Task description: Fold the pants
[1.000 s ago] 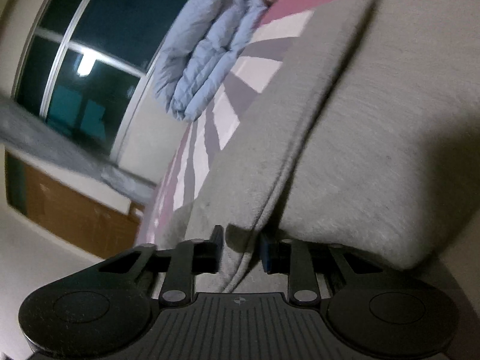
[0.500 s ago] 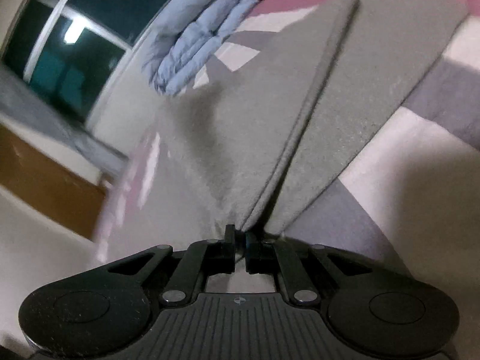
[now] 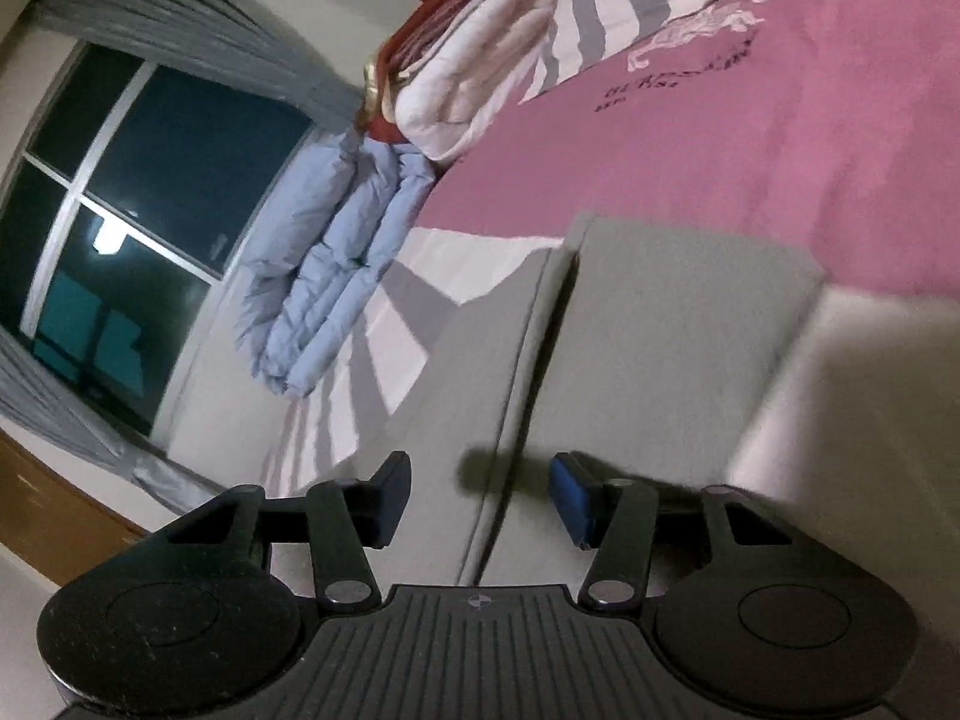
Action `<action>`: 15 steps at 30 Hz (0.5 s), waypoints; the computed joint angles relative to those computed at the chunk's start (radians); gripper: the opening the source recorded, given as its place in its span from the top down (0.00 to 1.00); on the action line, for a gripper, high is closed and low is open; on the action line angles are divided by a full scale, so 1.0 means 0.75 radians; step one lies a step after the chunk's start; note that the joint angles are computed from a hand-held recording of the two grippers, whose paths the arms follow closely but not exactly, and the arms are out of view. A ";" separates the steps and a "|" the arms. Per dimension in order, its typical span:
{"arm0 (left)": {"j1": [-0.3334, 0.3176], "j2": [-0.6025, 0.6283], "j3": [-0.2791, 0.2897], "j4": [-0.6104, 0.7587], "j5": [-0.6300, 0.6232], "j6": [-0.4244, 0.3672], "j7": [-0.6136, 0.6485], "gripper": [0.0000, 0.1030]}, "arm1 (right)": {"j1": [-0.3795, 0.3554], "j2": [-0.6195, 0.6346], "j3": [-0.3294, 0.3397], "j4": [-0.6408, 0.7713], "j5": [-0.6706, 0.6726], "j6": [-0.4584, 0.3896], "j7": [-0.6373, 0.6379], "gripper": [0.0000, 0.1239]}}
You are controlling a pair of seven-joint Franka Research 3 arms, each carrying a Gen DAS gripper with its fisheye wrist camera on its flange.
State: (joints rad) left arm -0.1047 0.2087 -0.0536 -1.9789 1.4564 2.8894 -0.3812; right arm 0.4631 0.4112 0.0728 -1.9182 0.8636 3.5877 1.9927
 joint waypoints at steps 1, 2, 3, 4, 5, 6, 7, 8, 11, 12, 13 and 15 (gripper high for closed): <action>0.000 0.001 0.000 0.001 -0.001 0.000 0.002 0.07 | 0.015 0.002 -0.025 0.016 0.023 -0.029 -0.033 0.68; 0.000 0.001 0.000 0.001 -0.003 -0.001 0.005 0.06 | -0.004 0.008 -0.027 0.031 0.001 -0.062 -0.038 0.72; 0.000 0.002 0.000 0.002 -0.002 0.000 0.004 0.06 | -0.001 0.005 -0.041 0.042 -0.004 -0.096 -0.060 0.89; -0.001 0.002 0.000 0.002 -0.002 0.000 0.004 0.06 | -0.045 -0.013 -0.019 0.007 -0.083 -0.098 -0.031 0.94; -0.001 0.002 0.000 0.002 -0.002 -0.001 0.004 0.06 | -0.042 -0.015 -0.024 0.008 -0.097 -0.086 -0.062 0.95; -0.001 0.001 0.001 0.001 -0.003 -0.001 0.004 0.06 | -0.050 -0.029 -0.016 -0.008 -0.140 -0.060 -0.068 0.95; -0.001 0.001 0.001 0.001 -0.003 -0.001 0.004 0.06 | -0.070 -0.051 0.009 -0.037 -0.195 -0.018 -0.060 0.95; -0.001 0.001 0.001 0.001 -0.003 -0.001 0.004 0.06 | -0.046 -0.078 -0.004 -0.061 -0.189 0.024 -0.091 0.95; -0.001 0.002 0.001 0.002 0.001 0.001 -0.001 0.06 | 0.011 -0.174 -0.009 -0.157 -0.097 0.150 -0.193 0.95; -0.001 0.003 0.001 0.004 0.002 0.003 -0.003 0.06 | 0.053 -0.207 -0.019 -0.191 0.015 0.182 -0.297 0.95; -0.001 0.003 0.002 0.004 0.004 0.003 -0.005 0.06 | 0.060 -0.215 -0.009 -0.209 0.079 0.189 -0.346 0.95; -0.001 0.004 0.002 0.005 0.005 0.003 -0.007 0.06 | 0.042 -0.234 0.006 -0.253 0.204 0.049 -0.382 0.95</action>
